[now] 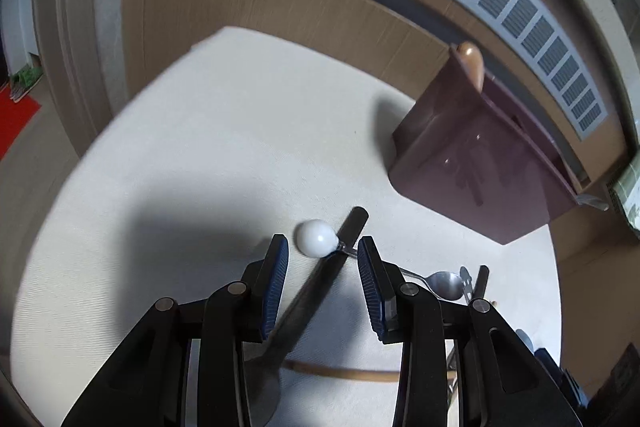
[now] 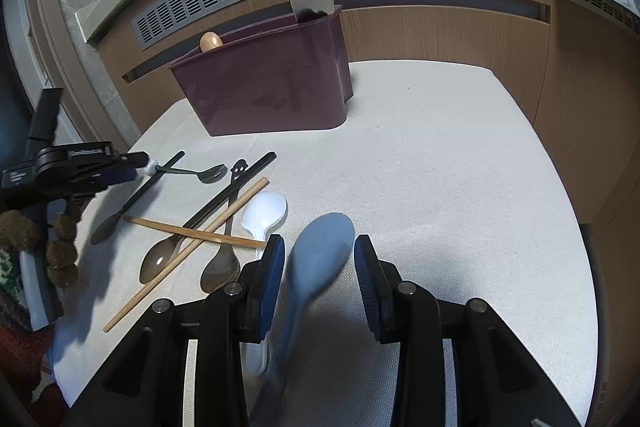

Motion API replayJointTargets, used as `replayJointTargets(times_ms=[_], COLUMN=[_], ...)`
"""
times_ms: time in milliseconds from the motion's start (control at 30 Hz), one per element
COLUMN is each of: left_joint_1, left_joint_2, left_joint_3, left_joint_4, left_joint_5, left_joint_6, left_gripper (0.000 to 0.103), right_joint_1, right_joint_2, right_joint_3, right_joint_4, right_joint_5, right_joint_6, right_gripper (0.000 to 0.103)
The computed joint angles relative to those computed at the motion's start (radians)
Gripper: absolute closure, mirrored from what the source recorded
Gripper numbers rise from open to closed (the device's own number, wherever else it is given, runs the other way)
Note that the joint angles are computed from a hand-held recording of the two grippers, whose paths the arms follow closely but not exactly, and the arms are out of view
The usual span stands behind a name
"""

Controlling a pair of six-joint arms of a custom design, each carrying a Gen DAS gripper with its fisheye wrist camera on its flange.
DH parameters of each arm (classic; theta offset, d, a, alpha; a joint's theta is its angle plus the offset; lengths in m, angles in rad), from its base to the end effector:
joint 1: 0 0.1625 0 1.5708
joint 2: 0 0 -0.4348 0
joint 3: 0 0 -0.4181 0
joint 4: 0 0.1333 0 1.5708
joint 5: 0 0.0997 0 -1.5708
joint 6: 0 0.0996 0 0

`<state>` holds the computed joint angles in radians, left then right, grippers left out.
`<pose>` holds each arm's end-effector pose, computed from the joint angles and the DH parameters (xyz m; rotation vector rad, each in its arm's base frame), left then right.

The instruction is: Organize utensils

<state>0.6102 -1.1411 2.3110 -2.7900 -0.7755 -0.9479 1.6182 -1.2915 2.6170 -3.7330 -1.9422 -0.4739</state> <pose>-0.2494 -0.4239 0.1081 -0.0103 2.5693 -0.9170 0.1140 -0.3521 0.1867 0.4329 -2.4159 0.9655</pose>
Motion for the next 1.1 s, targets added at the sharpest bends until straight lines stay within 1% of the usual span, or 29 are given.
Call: replayJointTargets(times_ms=[67, 133, 200, 267, 367, 433, 467, 500, 533, 667, 733, 800, 833, 900, 933, 967, 1033, 1100], left_joint_1=[0.010, 0.006, 0.003, 0.002, -0.009, -0.037, -0.061, -0.078, -0.097, -0.167, -0.187, -0.208, -0.218, -0.241, -0.251, -0.260, -0.283, -0.302], left_joint_2=[0.026, 0.048, 0.068, 0.086, 0.087, 0.074, 0.065, 0.059, 0.052, 0.017, 0.001, -0.013, -0.020, -0.040, -0.051, -0.059, -0.085, -0.113], left_joint_3=[-0.021, -0.037, -0.058, -0.060, -0.033, -0.004, 0.015, 0.027, 0.039, 0.076, 0.085, 0.095, 0.100, 0.108, 0.110, 0.109, 0.113, 0.114], left_joint_4=[0.014, 0.029, 0.059, 0.024, -0.070, -0.135, -0.176, -0.202, -0.224, -0.256, -0.260, -0.273, -0.272, -0.249, -0.230, -0.213, -0.163, -0.118], left_joint_5=[0.001, 0.031, 0.049, 0.053, 0.049, 0.073, 0.097, 0.112, 0.128, 0.175, 0.181, 0.185, 0.187, 0.190, 0.190, 0.192, 0.196, 0.190], left_joint_6=[-0.009, -0.028, -0.046, -0.013, 0.075, 0.142, 0.184, 0.213, 0.243, 0.324, 0.338, 0.365, 0.371, 0.382, 0.384, 0.384, 0.385, 0.379], left_gripper=[0.065, 0.066, 0.067, 0.070, 0.076, 0.077, 0.081, 0.081, 0.082, 0.083, 0.083, 0.084, 0.084, 0.085, 0.086, 0.088, 0.088, 0.088], right_joint_1=[0.000, 0.004, 0.013, 0.021, 0.039, 0.048, 0.046, 0.042, 0.049, 0.070, 0.074, 0.084, 0.094, 0.116, 0.128, 0.134, 0.142, 0.160], right_joint_2=[-0.001, 0.002, 0.012, 0.020, 0.035, 0.039, 0.029, 0.026, 0.031, 0.050, 0.047, 0.051, 0.059, 0.079, 0.092, 0.097, 0.092, 0.085], right_joint_3=[0.000, -0.003, -0.010, -0.016, -0.025, -0.029, -0.030, -0.033, -0.033, -0.045, -0.050, -0.064, -0.078, -0.103, -0.115, -0.119, -0.111, -0.094], right_joint_4=[0.000, 0.004, 0.007, 0.013, 0.021, 0.033, 0.063, 0.094, 0.084, 0.086, 0.106, 0.131, 0.145, 0.165, 0.163, 0.164, 0.141, 0.093], right_joint_5=[0.000, -0.010, -0.037, -0.058, -0.097, -0.113, -0.107, -0.105, -0.114, -0.157, -0.159, -0.179, -0.201, -0.253, -0.284, -0.294, -0.283, -0.279], right_joint_6=[0.000, 0.002, 0.009, 0.015, 0.020, 0.030, 0.044, 0.059, 0.051, 0.050, 0.078, 0.114, 0.125, 0.138, 0.138, 0.132, 0.113, 0.086], right_gripper=[0.069, 0.069, 0.069, 0.069, 0.068, 0.067, 0.065, 0.064, 0.063, 0.060, 0.057, 0.056, 0.056, 0.062, 0.070, 0.071, 0.071, 0.071])
